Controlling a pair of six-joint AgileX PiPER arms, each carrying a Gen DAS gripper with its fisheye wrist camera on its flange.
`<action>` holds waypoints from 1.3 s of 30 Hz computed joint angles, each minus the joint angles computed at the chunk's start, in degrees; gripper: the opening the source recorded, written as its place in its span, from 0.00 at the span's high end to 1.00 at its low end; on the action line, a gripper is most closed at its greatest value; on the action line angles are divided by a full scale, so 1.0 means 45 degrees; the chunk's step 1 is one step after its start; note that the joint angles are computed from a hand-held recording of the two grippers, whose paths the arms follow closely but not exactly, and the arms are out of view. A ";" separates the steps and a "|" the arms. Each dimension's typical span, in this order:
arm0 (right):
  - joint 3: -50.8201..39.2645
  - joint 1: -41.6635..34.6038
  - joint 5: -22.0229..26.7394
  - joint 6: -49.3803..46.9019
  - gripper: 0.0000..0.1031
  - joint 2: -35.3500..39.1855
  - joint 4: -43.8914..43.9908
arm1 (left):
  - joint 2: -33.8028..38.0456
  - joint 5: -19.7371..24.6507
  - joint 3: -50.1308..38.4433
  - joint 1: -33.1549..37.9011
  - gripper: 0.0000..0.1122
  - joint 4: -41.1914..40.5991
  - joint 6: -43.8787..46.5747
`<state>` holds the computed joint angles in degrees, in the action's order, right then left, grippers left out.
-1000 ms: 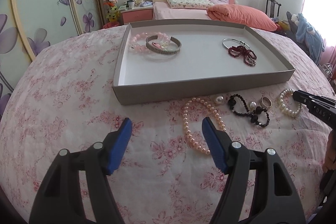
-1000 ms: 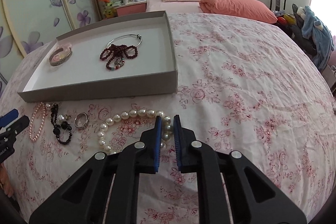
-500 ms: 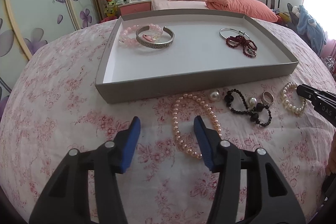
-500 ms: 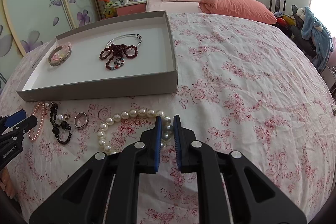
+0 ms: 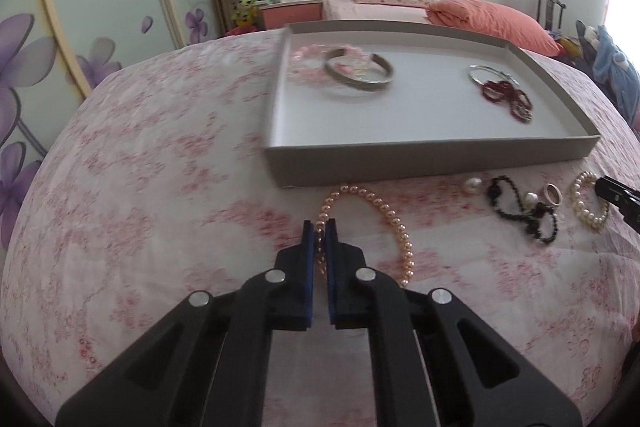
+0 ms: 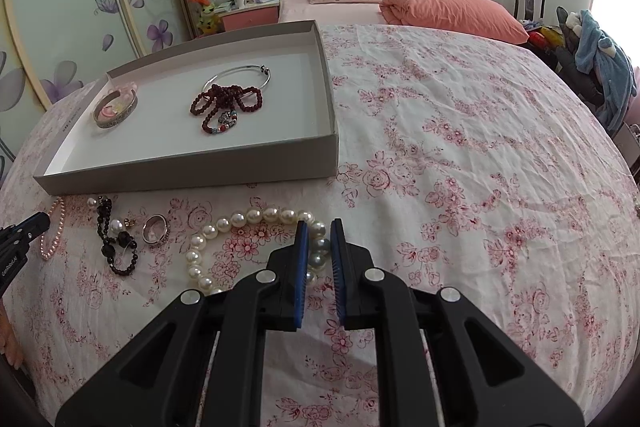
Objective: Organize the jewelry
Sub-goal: 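Grasp the pink pearl necklace with the left gripper while the right gripper grasps the white pearl necklace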
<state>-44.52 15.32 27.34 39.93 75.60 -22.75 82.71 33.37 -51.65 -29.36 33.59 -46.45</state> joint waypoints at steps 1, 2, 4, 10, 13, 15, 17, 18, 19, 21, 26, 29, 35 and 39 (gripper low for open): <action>0.0000 0.0000 0.0000 0.0000 0.88 0.0000 0.0000 | -0.0067 -0.0059 0.0069 0.0155 0.94 -0.0090 0.0047; 0.0012 -0.0017 -0.0019 -0.0045 0.88 -0.0013 0.0060 | -0.0143 -0.0161 0.0130 0.0377 0.94 -0.0294 0.0178; 0.0022 -0.0035 -0.0033 -0.0089 0.88 -0.0026 0.0109 | -0.0233 -0.0312 0.0192 0.0662 0.94 -0.0647 0.0411; 0.0028 -0.0053 -0.0065 -0.0140 0.88 -0.0027 0.0183 | -0.0230 -0.0167 0.0176 0.0530 0.94 -0.0447 0.0212; 0.0050 -0.0090 -0.0112 -0.0241 0.88 -0.0045 0.0306 | -0.0236 -0.0130 0.0168 0.0515 0.94 -0.0414 0.0197; 0.0049 -0.0099 -0.0107 -0.0267 0.88 -0.0049 0.0319 | -0.0243 -0.0178 0.0197 0.0521 0.94 -0.0437 0.0199; 0.0050 -0.0105 -0.0107 -0.0268 0.88 -0.0047 0.0312 | -0.0255 -0.0264 0.0222 0.0577 0.94 -0.0558 0.0282; 0.0045 -0.0088 -0.0093 -0.0232 0.88 -0.0044 0.0275 | -0.0264 -0.0313 0.0236 0.0612 0.94 -0.0636 0.0338; 0.0049 -0.0102 -0.0105 -0.0259 0.88 -0.0044 0.0301 | -0.0268 -0.0347 0.0244 0.0635 0.94 -0.0693 0.0377; 0.0053 -0.0116 -0.0118 -0.0296 0.88 -0.0047 0.0339 | -0.0266 -0.0390 0.0267 0.0635 0.94 -0.0715 0.0360; 0.0042 -0.0088 -0.0123 -0.0286 0.88 -0.0027 0.0332 | -0.0261 -0.0413 0.0266 0.0652 0.94 -0.0748 0.0386; -0.0006 0.0032 -0.0107 -0.0464 0.90 -0.0003 0.0321 | -0.0302 -0.0559 0.0291 0.0772 0.94 -0.1020 0.0649; 0.0265 0.0192 -0.0880 -0.0803 0.90 -0.0698 0.0772 | -0.0779 -0.0962 0.0577 0.0914 0.94 -0.1313 0.1086; 0.0248 0.0447 -0.1186 -0.0797 0.90 -0.1453 0.0814 | -0.1451 -0.1034 0.0669 0.0689 0.94 -0.0684 0.0557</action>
<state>-43.41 17.33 22.00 36.35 69.06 -19.09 76.18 28.72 -48.64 -26.26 30.51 -43.95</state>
